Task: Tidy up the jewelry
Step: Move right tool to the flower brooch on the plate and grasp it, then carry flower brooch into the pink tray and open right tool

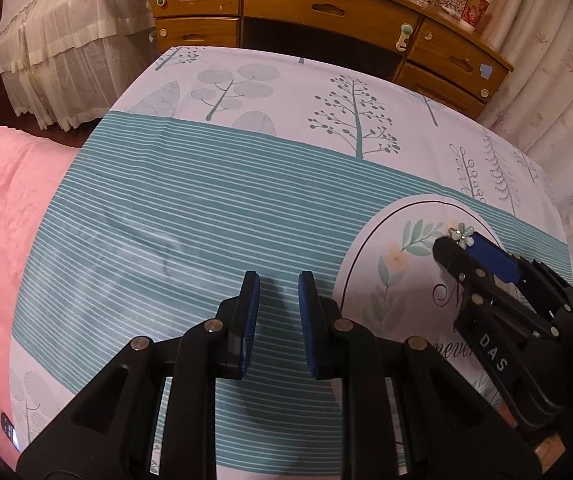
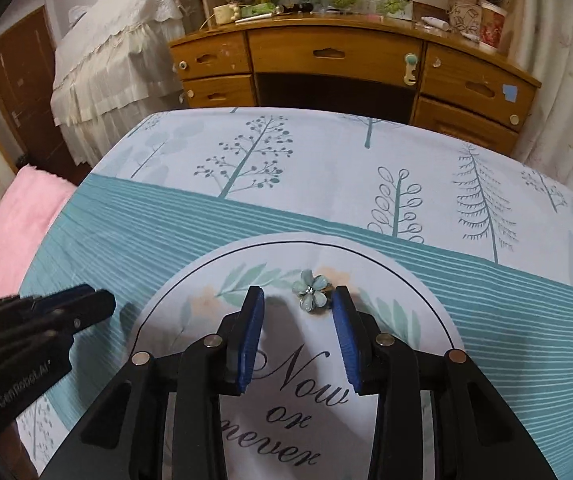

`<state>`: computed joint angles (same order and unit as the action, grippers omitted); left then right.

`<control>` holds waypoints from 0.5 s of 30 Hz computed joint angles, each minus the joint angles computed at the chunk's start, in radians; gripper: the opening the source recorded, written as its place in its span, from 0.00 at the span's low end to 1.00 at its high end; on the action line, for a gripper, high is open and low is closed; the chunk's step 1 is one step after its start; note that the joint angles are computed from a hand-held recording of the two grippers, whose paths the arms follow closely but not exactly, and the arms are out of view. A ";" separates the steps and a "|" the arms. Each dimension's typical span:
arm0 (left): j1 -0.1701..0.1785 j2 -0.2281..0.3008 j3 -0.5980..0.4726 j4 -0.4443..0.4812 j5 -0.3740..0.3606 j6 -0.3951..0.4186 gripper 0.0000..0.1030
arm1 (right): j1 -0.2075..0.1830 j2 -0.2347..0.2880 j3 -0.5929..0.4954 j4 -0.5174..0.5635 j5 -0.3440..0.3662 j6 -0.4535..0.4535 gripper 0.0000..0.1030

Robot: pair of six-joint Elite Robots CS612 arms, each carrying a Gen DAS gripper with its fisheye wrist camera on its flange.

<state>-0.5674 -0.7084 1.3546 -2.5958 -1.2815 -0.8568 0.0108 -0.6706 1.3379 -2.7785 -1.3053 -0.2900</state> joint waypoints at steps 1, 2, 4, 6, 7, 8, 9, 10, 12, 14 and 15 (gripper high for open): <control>0.000 0.001 -0.002 0.002 -0.003 0.002 0.17 | 0.002 0.002 -0.004 -0.001 -0.012 0.005 0.25; 0.000 0.001 -0.001 0.000 -0.006 0.002 0.17 | 0.004 0.005 -0.008 -0.003 -0.027 0.009 0.22; -0.001 0.000 0.003 -0.004 -0.012 0.003 0.17 | 0.004 0.005 -0.010 0.000 -0.029 0.009 0.19; -0.003 -0.004 0.010 -0.011 -0.014 0.006 0.17 | 0.002 0.003 -0.010 0.005 -0.015 0.007 0.17; -0.005 -0.007 0.014 -0.012 -0.012 0.009 0.17 | -0.001 -0.001 -0.007 0.009 -0.005 0.007 0.17; -0.007 -0.010 0.018 -0.011 -0.009 0.014 0.17 | -0.004 -0.006 -0.003 0.019 0.008 0.006 0.17; -0.009 -0.016 0.025 -0.013 -0.005 0.019 0.17 | -0.008 -0.012 0.002 0.019 0.020 0.006 0.17; -0.012 -0.022 0.031 -0.016 -0.001 0.026 0.17 | -0.012 -0.019 0.012 0.016 0.039 0.004 0.17; -0.019 -0.038 0.048 -0.015 0.011 0.042 0.17 | -0.023 -0.043 0.040 0.005 0.069 -0.007 0.17; -0.025 -0.055 0.065 -0.013 0.020 0.054 0.17 | -0.033 -0.070 0.072 -0.005 0.104 -0.019 0.17; -0.029 -0.063 0.073 -0.013 0.022 0.058 0.17 | -0.039 -0.087 0.092 -0.010 0.120 -0.030 0.17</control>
<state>-0.5959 -0.7719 1.4281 -2.6086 -1.2595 -0.7993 -0.0278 -0.7575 1.4297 -2.7882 -1.1856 -0.3197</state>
